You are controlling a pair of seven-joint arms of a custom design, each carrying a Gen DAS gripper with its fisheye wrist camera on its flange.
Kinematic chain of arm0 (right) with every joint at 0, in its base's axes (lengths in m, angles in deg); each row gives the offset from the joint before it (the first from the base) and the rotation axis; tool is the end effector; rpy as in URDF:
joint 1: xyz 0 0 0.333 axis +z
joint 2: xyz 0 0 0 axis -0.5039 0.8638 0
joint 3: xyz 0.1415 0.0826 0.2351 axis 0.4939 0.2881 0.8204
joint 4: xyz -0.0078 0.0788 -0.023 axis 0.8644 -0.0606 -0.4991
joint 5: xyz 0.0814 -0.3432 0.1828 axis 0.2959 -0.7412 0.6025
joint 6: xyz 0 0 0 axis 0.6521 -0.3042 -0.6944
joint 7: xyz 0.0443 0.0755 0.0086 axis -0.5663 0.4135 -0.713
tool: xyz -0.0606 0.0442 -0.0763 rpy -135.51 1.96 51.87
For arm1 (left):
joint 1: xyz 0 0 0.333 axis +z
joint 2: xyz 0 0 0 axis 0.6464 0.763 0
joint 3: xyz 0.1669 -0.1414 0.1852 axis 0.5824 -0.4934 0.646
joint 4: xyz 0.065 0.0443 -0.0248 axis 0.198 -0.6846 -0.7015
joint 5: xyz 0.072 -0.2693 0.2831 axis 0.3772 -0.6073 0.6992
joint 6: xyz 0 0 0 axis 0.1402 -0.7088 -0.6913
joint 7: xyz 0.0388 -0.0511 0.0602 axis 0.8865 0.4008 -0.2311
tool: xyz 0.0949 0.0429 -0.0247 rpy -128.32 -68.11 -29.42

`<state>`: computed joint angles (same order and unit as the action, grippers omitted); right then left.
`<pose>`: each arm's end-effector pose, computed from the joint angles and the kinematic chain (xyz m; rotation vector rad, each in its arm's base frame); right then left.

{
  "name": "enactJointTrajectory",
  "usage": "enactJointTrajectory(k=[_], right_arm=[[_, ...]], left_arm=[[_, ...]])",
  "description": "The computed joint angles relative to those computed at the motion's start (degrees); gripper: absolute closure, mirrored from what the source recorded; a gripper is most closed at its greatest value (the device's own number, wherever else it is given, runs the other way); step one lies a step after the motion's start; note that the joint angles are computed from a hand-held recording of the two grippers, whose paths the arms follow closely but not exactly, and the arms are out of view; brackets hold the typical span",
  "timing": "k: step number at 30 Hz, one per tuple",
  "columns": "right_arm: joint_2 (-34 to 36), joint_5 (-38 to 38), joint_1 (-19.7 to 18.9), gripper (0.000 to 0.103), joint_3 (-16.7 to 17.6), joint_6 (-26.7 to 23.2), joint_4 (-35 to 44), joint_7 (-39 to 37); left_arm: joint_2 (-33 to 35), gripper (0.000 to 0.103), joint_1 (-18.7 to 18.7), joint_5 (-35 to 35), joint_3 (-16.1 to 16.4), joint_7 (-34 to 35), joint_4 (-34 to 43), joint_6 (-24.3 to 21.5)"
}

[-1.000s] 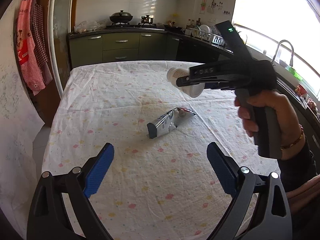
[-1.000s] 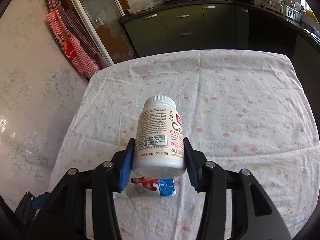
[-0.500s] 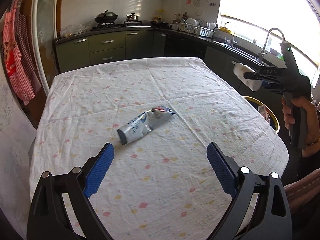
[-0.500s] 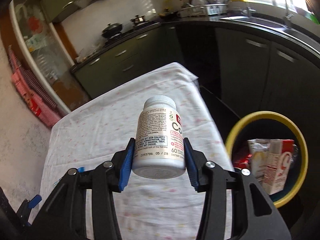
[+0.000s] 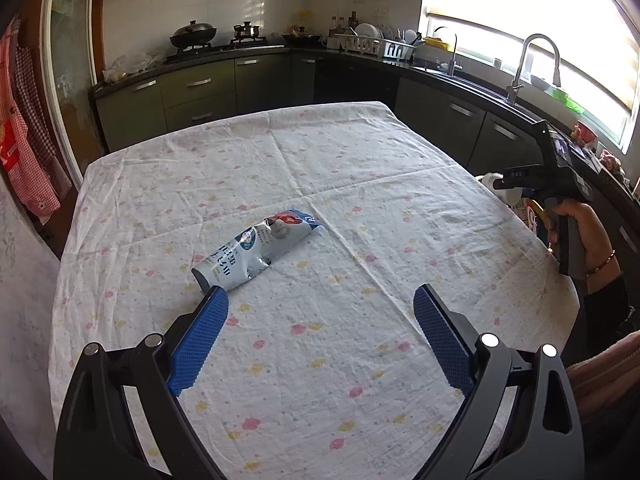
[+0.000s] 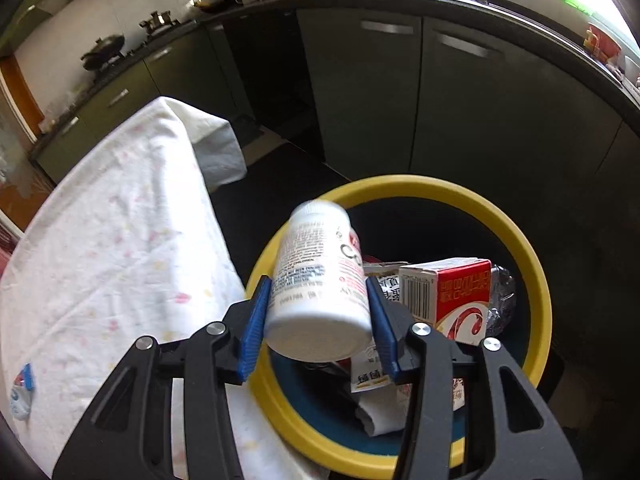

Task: Collect trash
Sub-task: 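Carry the bottle over the yellow bin and open the right gripper, then move the left gripper to the white-and-blue protein tube and grasp it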

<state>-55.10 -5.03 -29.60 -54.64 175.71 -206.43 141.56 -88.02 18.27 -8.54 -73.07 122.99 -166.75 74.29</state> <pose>0.4757 0.0687 0.4431 -1.2258 2.3677 -0.6127 0.3672 -0.1890 0.5078 -1.4149 2.1806 -0.9656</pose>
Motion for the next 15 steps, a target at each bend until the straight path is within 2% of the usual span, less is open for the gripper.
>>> enactJointTrajectory(k=[1,2,5,11,15], right_arm=[[-0.37,0.13,-0.21,0.041,-0.01,0.47,-0.56,0.99],[-1.4,-0.58,-0.71,0.039,0.31,1.93,-1.68,2.51],[-4.72,-3.34,-2.44,0.038,1.9,3.23,-3.95,5.95],[-10.66,-0.22,-1.5,0.035,2.28,4.83,-7.39,3.94],[-13.31,3.01,-0.11,0.034,2.1,5.88,-8.98,0.73]], left_arm=[[0.06,0.01,-0.01,0.0,0.04,0.0,-0.02,-0.01],[0.01,0.01,-0.01,0.01,0.07,0.02,-0.08,-0.05],[0.33,0.01,-0.05,-0.02,0.2,0.12,0.02,-0.02],[1.13,0.01,-0.99,-0.91,1.36,1.89,0.25,0.32],[2.27,0.01,-2.71,-1.79,3.91,7.25,1.49,0.91]])
